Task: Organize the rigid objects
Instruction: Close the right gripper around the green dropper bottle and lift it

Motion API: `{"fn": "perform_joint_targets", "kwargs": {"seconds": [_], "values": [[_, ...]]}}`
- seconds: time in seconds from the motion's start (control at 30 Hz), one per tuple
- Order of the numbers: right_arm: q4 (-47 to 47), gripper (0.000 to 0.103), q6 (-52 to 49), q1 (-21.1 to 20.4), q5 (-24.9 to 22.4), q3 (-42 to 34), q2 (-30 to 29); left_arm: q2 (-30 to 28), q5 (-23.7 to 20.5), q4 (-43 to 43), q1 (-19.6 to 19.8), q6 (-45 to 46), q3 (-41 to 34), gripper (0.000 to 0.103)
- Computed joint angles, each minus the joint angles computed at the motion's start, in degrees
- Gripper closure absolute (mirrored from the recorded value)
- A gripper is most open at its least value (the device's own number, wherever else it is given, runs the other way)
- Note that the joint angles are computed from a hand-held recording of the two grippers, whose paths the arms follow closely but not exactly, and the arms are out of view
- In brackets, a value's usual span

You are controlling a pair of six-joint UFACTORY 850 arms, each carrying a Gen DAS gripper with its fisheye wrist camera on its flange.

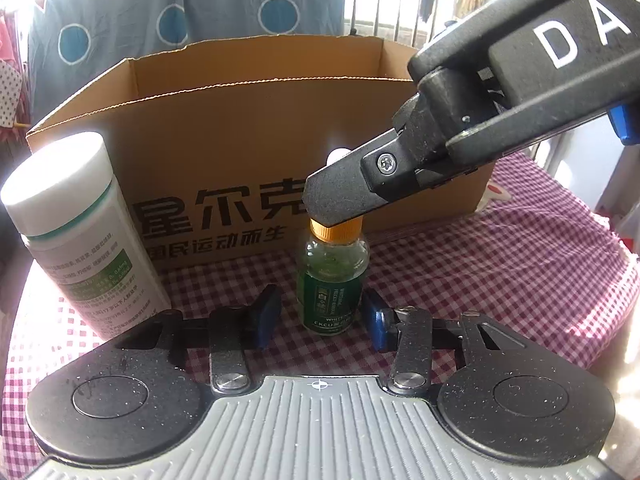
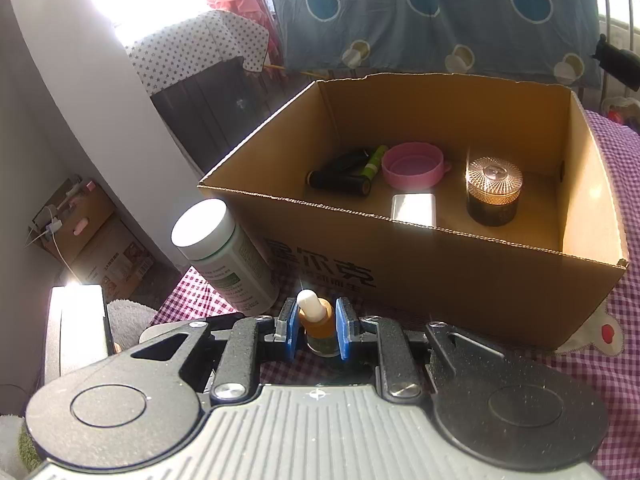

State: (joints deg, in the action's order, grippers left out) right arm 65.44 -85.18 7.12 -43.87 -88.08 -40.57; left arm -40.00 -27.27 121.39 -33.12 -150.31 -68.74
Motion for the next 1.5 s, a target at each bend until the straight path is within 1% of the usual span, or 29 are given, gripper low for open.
{"fn": "perform_joint_targets", "kwargs": {"seconds": [0.03,0.17,0.23,0.33,0.47,0.73,0.97,1.1,1.27,1.5], "values": [[0.0,0.081,0.0,0.0,0.0,0.0,0.0,-0.1,0.0,0.0,0.0,0.2,-0.1,0.061],[0.2,0.081,-0.1,0.0,0.1,0.1,0.1,-0.5,0.2,0.0,0.0,0.5,-0.8,0.071],[0.3,0.081,-0.3,0.0,0.1,0.2,0.1,-0.5,-0.1,-1.0,-0.2,1.6,-0.9,0.071],[0.7,0.081,-0.7,-0.2,-0.2,0.7,0.6,0.0,0.7,0.5,-0.2,0.0,-0.4,0.072],[0.8,0.081,-1.0,-0.3,0.1,1.1,1.0,-0.1,0.6,-1.7,-0.9,2.9,-0.6,0.072],[0.6,0.081,-0.7,0.0,1.1,1.3,0.8,-0.3,1.3,-2.4,-1.1,4.3,-1.1,0.072],[1.0,0.081,2.1,-0.6,-0.8,0.3,-0.2,-0.6,3.1,-6.2,-0.8,8.1,-2.4,0.072],[1.0,0.081,2.5,-0.7,-1.0,0.2,-0.3,-0.5,4.1,-7.2,-0.8,9.0,-2.7,0.072],[1.0,0.081,2.8,-1.1,-1.9,0.1,-0.3,-0.2,4.1,-10.0,-1.3,11.6,-2.9,0.072],[1.8,0.08,2.5,-1.7,-2.8,0.4,0.1,0.3,3.7,-11.3,-1.7,13.3,-3.0,0.072]]}}
